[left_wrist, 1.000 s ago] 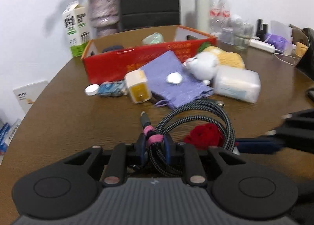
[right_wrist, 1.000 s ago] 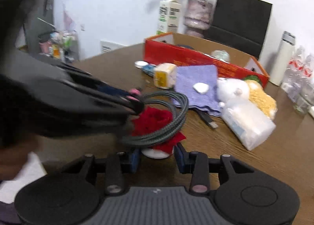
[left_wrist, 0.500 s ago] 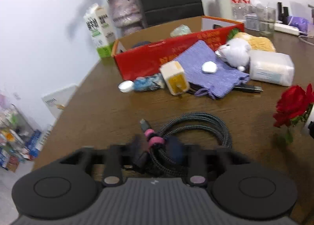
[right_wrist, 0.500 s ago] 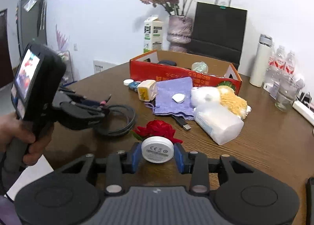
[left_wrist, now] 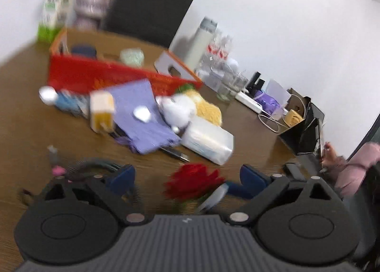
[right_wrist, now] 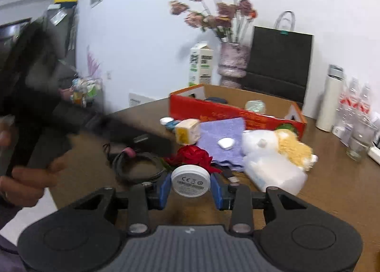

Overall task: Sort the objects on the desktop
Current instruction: 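Set the cable down and grasp the red rose with the left tool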

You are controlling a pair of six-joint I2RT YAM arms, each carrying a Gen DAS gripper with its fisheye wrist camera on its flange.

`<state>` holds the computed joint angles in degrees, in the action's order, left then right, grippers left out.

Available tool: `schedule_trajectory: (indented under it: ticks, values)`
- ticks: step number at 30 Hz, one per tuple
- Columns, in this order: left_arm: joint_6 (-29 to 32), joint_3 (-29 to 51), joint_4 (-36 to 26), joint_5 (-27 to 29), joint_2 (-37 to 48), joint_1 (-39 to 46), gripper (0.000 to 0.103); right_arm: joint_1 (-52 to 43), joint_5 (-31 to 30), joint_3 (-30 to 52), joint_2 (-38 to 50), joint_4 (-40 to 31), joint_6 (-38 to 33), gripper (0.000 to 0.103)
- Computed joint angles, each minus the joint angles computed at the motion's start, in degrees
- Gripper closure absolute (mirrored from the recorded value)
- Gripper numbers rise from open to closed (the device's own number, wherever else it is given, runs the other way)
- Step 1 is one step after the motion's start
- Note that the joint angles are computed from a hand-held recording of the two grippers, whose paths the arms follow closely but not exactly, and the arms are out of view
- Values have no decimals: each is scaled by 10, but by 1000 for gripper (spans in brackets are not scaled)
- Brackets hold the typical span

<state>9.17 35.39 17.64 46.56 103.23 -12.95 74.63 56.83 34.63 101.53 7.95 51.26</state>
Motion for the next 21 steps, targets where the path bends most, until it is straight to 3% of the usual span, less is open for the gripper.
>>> schedule_trajectory:
  ticks: [2,3,4,5,7,9,11,13,14,15,17,19,21]
  values:
    - [-15,14,-13,-28,25,-22,33,1,-3,6,18,22,-11,68]
    - [-25,23,-20,-23,37,-22,65,3,1,9,22,23,-7,68]
    - [-32,31,-29,-25,47,-21,67,1,-8,8,23,30,-7,68]
    - [-44,26,-16,-42,48,-20,69,0,-8,7,28,37,-9,75]
    - [-60,33,-19,-35,64,-5,72,-1,0,25,40,-2,24,100]
    - [-69,29,-11,-26,68,7,73,-7,4,50,57,-70,75,103]
    - [-78,15,16,-47,57,3,74,-19,-13,50,64,-78,105,103]
    - [-97,15,19,-44,58,12,74,-22,-21,53,63,-94,140,96]
    - [-105,19,13,-44,60,14,74,-18,-25,38,50,-68,142,92]
    - [-115,22,14,-43,65,15,74,-12,-23,7,35,-2,119,90]
    - [-124,33,8,-29,77,18,74,-5,-27,-27,26,97,70,68]
    - [-124,33,4,-24,77,16,74,-14,-34,1,51,87,53,61]
    - [-122,20,12,-35,64,8,74,-27,-43,45,84,52,46,62]
